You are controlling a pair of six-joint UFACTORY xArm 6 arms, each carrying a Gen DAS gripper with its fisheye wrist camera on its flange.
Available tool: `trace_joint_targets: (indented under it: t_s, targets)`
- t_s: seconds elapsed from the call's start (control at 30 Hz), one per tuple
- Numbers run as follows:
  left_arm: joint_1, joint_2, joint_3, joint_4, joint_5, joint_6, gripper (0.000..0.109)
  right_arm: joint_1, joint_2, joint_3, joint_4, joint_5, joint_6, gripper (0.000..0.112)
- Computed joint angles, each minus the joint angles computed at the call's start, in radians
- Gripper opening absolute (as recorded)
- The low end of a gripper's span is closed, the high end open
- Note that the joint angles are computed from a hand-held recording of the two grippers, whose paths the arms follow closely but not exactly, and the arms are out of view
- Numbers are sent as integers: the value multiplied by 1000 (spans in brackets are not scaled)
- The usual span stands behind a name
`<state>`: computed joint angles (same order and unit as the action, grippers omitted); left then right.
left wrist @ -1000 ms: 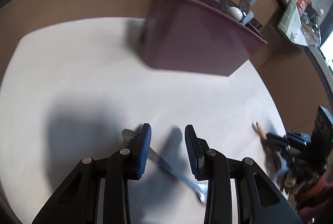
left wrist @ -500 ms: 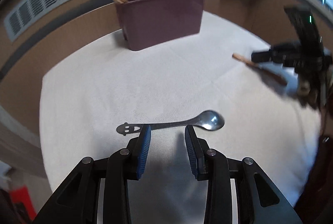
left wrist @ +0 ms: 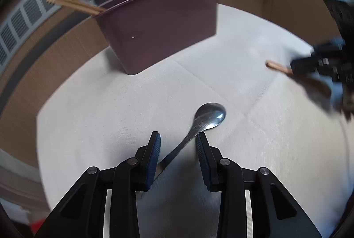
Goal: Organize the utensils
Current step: 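Grasp the metal spoon with the left tool while the right holds the wooden spoon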
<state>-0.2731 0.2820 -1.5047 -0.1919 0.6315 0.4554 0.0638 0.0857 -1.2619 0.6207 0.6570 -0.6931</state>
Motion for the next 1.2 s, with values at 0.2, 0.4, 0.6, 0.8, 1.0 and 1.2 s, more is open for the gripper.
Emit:
trace_joint_targets:
  t_s: [0.2, 0.4, 0.6, 0.8, 1.0, 1.2]
  targets:
    - [30, 62, -97, -178, 101, 24, 35, -1, 16, -19, -25, 16, 4, 13]
    - [21, 20, -55, -163, 131, 37, 35, 23, 60, -71, -91, 23, -13, 14]
    - [-4, 4, -44, -101, 139, 56, 35, 50, 78, -76, -166, -50, 35, 11]
    - [-31, 50, -121, -32, 180, 55, 35, 19, 44, -47, -85, -48, 12, 11]
    - [-33, 139, -229, 2, 157, -131, 41, -17, 41, -40, -59, -30, 44, 11]
    - [-28, 168, -282, 28, 193, -172, 38, -27, 37, -42, -42, -30, 42, 11]
